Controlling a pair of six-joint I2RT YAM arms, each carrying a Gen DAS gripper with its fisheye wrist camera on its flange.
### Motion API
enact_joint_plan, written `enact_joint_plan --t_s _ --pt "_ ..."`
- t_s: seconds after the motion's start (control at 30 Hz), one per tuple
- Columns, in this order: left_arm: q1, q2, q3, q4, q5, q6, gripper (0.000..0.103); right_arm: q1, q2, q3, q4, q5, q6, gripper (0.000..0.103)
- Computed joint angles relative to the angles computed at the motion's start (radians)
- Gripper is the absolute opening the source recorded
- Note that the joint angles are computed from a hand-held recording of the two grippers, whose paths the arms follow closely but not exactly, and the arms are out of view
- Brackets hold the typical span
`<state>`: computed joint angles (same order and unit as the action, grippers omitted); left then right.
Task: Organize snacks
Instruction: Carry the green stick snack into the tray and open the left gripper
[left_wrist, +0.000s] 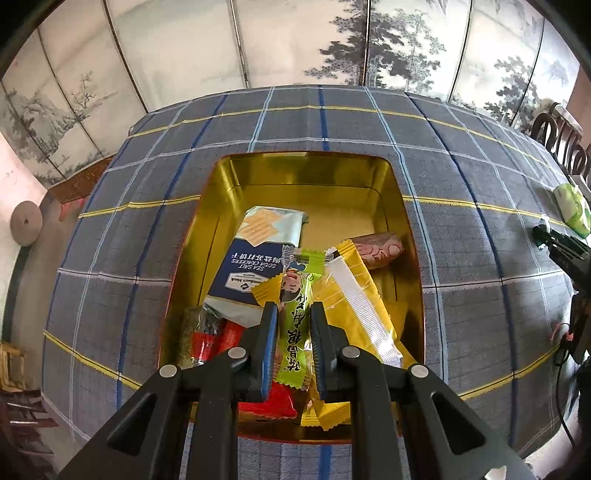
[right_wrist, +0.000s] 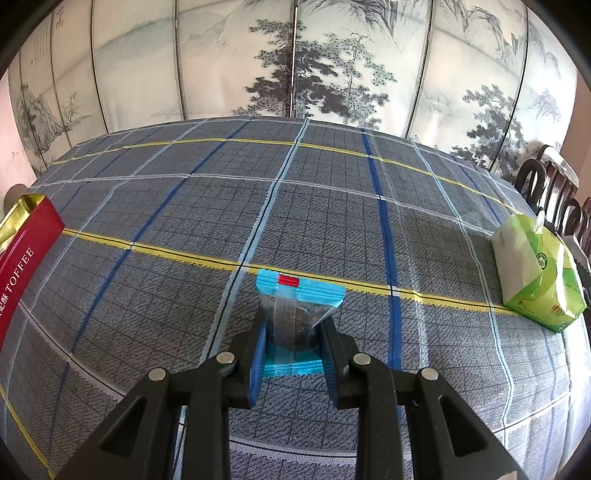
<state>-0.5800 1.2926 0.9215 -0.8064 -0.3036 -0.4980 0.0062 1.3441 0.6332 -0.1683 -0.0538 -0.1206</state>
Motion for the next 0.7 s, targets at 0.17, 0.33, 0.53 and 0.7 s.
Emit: enact_joint_plan --t_s 0.17,0.33,0.53,0.7 --pt "0.002 -0.006 -0.01 0.006 0.0 0.008 0.015 -0.003 -0.007 0.0 -0.006 0.005 -0.007 0.027" --pt "0.008 -0.017 -0.02 0.009 0.0 0.008 0.015 0.003 -0.007 -0.002 -0.004 0.008 -0.003 0.027" --pt "0.032 -0.05 -0.044 -0.002 -0.005 0.015 0.015 0.006 -0.007 -0.002 -0.003 0.01 -0.001 0.027" --pt "0.066 -0.051 -0.059 -0.005 -0.004 0.039 0.016 0.008 -0.008 -0.003 -0.002 0.015 -0.002 0.027"
